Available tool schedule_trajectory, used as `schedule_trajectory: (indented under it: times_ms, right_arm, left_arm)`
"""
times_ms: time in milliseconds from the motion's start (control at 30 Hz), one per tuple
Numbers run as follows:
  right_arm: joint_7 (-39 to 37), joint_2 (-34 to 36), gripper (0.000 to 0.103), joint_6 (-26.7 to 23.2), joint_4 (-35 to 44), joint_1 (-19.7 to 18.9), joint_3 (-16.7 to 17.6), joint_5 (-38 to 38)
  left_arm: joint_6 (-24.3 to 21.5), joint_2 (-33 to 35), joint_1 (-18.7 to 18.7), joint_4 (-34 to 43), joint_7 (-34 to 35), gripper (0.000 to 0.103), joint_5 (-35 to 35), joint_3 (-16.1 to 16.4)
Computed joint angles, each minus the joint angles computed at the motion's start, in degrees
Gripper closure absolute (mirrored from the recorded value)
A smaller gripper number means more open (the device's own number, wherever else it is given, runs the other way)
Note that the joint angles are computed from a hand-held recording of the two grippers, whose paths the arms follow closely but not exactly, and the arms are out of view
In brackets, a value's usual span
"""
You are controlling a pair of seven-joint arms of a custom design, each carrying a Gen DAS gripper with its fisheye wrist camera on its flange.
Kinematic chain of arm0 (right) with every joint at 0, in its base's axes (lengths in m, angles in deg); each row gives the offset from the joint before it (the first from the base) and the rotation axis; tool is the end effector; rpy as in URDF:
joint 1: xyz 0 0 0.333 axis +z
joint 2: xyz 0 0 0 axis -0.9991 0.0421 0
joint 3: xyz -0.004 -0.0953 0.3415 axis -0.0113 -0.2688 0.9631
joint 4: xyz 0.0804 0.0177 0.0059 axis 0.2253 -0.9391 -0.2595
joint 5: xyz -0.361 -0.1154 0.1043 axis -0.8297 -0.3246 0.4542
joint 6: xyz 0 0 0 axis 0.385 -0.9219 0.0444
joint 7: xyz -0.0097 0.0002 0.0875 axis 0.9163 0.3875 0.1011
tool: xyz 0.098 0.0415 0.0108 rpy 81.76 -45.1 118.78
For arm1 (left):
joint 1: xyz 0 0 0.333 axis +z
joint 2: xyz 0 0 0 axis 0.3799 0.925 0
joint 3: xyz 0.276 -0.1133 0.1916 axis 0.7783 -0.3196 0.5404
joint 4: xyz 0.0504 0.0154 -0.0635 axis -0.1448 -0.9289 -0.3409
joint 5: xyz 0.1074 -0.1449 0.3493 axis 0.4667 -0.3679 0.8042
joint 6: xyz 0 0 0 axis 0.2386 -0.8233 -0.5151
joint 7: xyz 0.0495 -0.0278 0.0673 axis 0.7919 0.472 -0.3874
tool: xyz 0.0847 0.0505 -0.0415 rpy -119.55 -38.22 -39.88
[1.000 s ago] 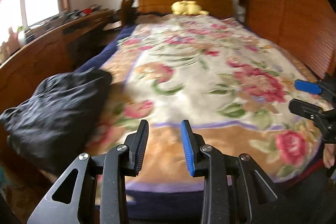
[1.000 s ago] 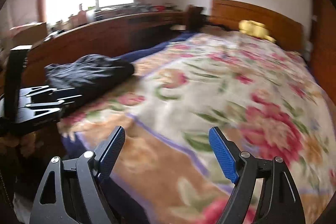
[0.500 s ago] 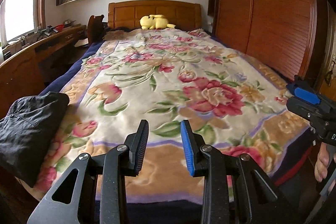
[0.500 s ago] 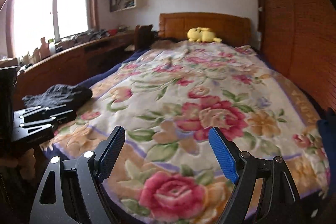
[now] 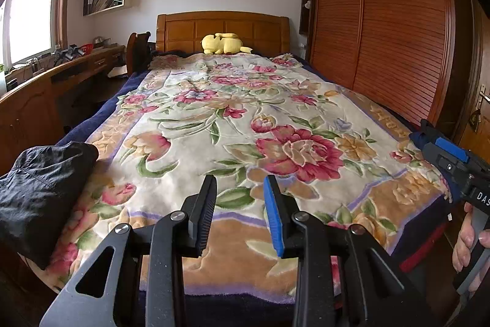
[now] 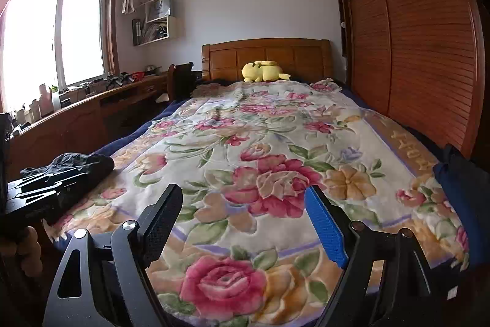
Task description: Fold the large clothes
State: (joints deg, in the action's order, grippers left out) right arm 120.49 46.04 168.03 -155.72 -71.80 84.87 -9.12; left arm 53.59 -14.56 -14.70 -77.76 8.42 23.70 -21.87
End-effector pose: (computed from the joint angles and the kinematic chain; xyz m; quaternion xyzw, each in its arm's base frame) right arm 0.6778 0.2719 0.4752 -0.6601 0.4653 -0.3172 0.4971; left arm 0.6755 -0.4809 0.5525 -0.6527 0.5779 -0.3523 0.3403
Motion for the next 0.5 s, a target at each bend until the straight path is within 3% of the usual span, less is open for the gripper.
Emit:
schedule_trajectory:
  times_ms: [167,500]
  right_arm:
    - [-0.1,2.8,0.02,-2.4,4.8,-0.4,0.3,-0.2]
    - [-0.1,3.3,0.02,-1.5,4.8,-2.4,2.6,-2.0]
  left_arm:
    - [-0.1,0.0,-0.1,0.0,-0.1,0.07,0.0,0.0]
    - [0.3,-0.8,0.0,-1.3,-1.4,0.07,0.8,0.0]
